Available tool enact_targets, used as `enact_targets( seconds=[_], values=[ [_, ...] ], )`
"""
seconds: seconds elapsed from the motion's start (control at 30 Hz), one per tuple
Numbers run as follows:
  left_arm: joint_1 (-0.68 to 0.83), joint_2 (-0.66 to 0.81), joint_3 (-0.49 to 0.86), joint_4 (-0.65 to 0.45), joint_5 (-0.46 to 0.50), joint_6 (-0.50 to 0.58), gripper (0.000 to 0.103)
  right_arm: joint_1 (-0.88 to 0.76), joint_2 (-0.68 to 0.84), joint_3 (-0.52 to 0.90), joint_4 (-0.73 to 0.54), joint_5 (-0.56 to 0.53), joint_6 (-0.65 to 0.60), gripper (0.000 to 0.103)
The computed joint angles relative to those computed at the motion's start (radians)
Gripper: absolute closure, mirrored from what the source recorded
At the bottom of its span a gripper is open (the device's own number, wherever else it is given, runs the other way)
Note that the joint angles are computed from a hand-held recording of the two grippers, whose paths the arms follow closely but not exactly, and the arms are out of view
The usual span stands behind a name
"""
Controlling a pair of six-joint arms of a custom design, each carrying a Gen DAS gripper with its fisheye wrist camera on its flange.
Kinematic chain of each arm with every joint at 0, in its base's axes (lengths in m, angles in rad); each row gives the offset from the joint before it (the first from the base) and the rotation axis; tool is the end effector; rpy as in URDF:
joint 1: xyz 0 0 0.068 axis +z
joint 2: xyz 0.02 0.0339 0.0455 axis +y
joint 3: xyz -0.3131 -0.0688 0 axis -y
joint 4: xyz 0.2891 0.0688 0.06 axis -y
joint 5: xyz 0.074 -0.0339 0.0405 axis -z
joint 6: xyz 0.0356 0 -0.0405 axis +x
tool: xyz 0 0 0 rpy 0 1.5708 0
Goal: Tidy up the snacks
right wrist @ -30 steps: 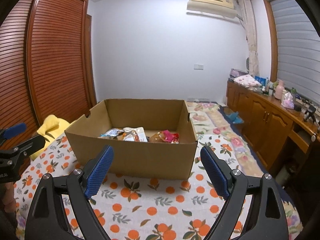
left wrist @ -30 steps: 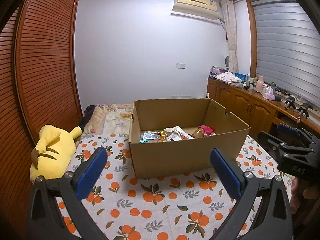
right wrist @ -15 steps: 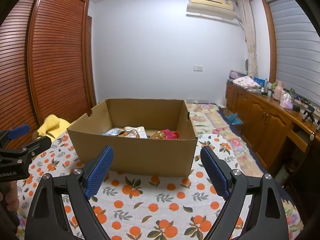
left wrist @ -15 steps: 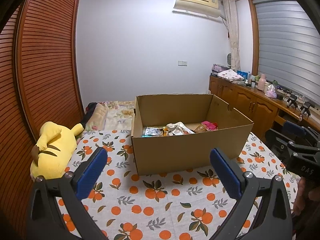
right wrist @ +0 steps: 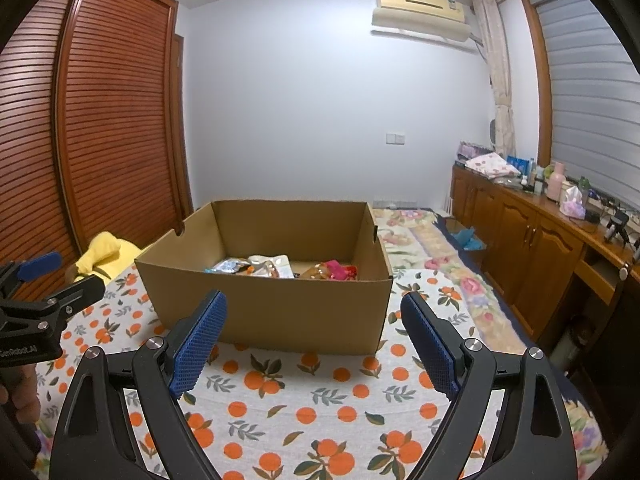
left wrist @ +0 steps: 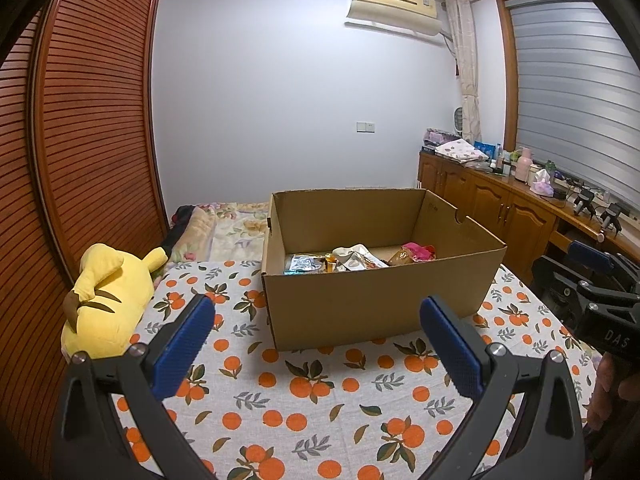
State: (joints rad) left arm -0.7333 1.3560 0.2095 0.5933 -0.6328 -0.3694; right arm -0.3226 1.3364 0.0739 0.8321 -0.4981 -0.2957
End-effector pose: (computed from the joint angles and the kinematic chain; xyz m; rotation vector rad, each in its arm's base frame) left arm 0.1733 -0.1278 0.1267 0.0027 2.0084 -0.0263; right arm 0.1836 -0.0434 0.1169 -0.2875 1.9258 0.0907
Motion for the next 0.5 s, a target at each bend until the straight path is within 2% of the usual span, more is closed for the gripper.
enact_targets(
  seconds=[0.5],
  values=[
    [-0.001, 0.002, -0.003, -0.001, -0.002, -0.002, 0.000, -0.001, -0.005, 0.001, -0.003, -0.003, 0.000, 0.012]
  ],
)
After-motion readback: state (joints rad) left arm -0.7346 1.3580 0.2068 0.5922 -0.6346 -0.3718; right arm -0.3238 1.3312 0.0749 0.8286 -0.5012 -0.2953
